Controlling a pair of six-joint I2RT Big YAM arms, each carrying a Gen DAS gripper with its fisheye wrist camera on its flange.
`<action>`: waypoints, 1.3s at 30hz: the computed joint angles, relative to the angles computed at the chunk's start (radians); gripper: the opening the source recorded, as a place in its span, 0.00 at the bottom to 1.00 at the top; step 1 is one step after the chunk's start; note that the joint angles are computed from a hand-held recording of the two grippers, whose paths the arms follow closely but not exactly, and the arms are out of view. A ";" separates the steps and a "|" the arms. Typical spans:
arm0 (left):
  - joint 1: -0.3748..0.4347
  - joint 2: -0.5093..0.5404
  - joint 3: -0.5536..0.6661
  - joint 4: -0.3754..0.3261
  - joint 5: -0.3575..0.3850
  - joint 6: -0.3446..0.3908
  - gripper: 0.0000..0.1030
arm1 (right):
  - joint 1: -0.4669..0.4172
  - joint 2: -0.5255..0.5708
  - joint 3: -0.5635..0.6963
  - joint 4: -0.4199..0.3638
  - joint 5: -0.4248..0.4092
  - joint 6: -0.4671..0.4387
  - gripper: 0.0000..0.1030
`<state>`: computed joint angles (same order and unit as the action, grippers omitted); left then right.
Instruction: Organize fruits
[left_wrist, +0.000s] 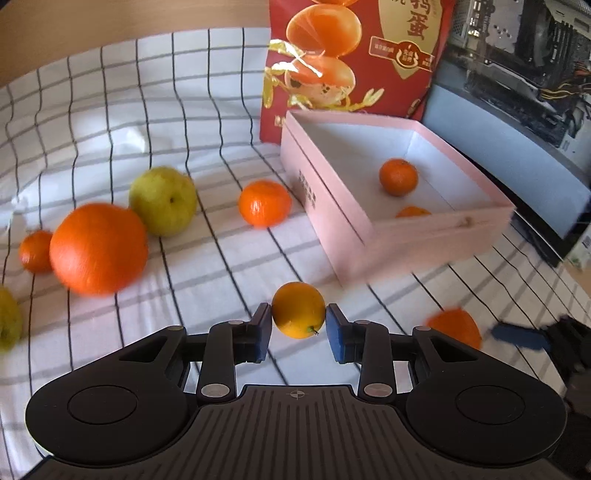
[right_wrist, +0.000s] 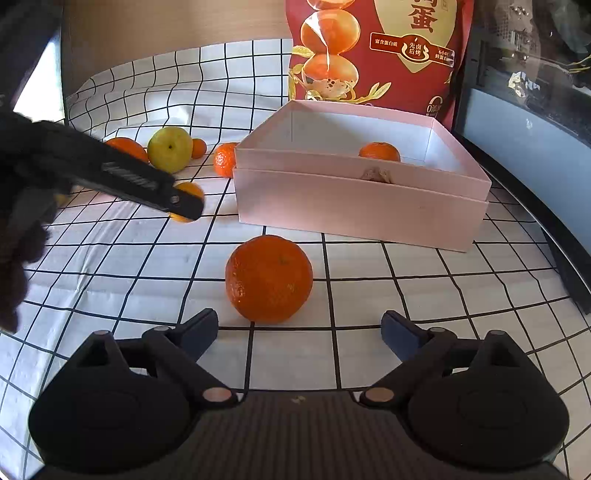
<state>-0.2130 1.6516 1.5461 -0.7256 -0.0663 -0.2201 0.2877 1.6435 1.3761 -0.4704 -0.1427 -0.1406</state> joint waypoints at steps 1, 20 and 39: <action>-0.001 -0.016 -0.015 -0.008 0.013 -0.013 0.35 | -0.001 0.001 0.001 -0.001 -0.002 -0.001 0.95; -0.015 -0.168 -0.178 -0.075 0.048 -0.116 0.35 | -0.006 0.037 0.095 -0.169 -0.054 -0.079 0.95; -0.021 -0.171 -0.175 -0.082 0.095 -0.108 0.35 | 0.025 0.127 0.260 -0.217 -0.026 0.001 0.67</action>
<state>-0.2336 1.4802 1.3714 -0.8080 0.0289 -0.3278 0.3129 1.7707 1.6357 -0.6870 -0.1691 -0.1392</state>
